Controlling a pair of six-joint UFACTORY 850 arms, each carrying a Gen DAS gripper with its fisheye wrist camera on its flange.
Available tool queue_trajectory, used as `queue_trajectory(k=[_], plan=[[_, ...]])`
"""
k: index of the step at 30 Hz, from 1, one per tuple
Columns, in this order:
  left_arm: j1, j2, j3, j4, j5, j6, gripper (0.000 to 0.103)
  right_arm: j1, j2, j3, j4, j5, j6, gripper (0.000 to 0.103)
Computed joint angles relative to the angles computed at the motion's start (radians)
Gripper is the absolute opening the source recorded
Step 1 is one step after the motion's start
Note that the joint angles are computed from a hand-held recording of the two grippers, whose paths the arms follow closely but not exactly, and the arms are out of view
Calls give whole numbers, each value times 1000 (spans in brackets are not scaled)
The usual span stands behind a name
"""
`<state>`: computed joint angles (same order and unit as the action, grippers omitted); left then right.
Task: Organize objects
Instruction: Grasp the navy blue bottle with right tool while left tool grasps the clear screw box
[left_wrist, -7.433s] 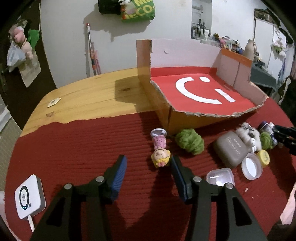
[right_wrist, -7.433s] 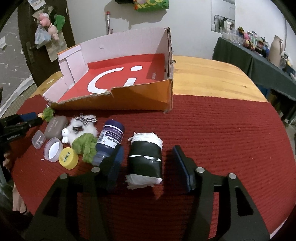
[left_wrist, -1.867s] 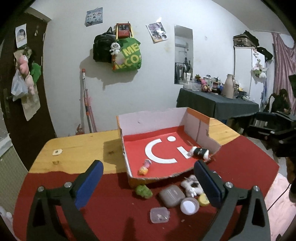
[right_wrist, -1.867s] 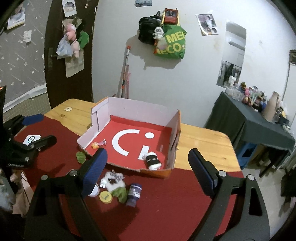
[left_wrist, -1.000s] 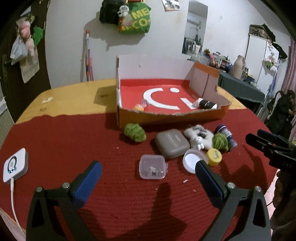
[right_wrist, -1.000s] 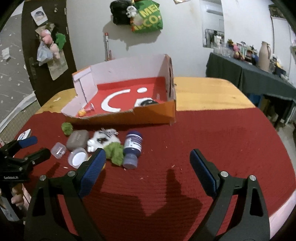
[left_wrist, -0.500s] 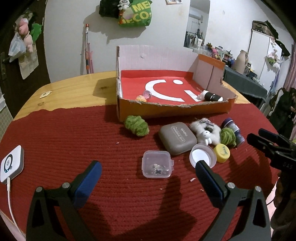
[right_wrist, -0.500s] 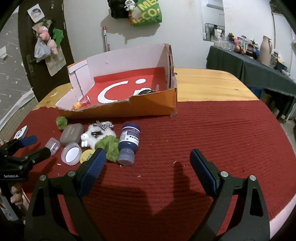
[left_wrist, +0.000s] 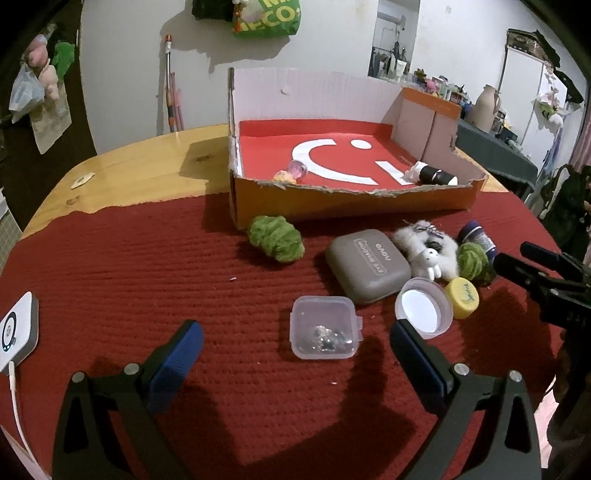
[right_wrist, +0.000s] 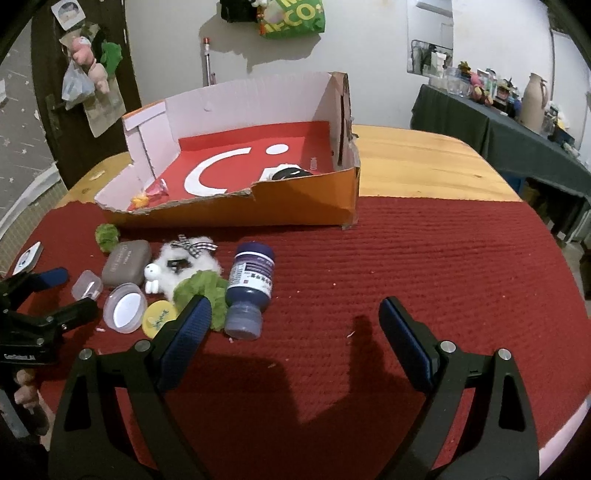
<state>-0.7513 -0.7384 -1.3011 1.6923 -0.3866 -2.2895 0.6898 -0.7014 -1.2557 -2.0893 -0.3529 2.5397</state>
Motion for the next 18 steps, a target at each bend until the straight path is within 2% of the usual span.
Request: queue_trajectory(k=[6,9,11,14,18], plan=[[10,-8,-16,-48,14,61,102,-13,-28,-41,137,39,-148,93],[15,-9,-22,-66,21,90,102,-14,-32,-46,236,16,-254,93],[17,-11,-25,-70,22,99,102,-20,-28,-40,232,9,-242,93],[21,-18,-34,-81,31,118,100,-35,-24,-38,214,47,-231,93],[22,-21,-38,-82,30,130,99,-31,-29,-49,264,48,-309,93]])
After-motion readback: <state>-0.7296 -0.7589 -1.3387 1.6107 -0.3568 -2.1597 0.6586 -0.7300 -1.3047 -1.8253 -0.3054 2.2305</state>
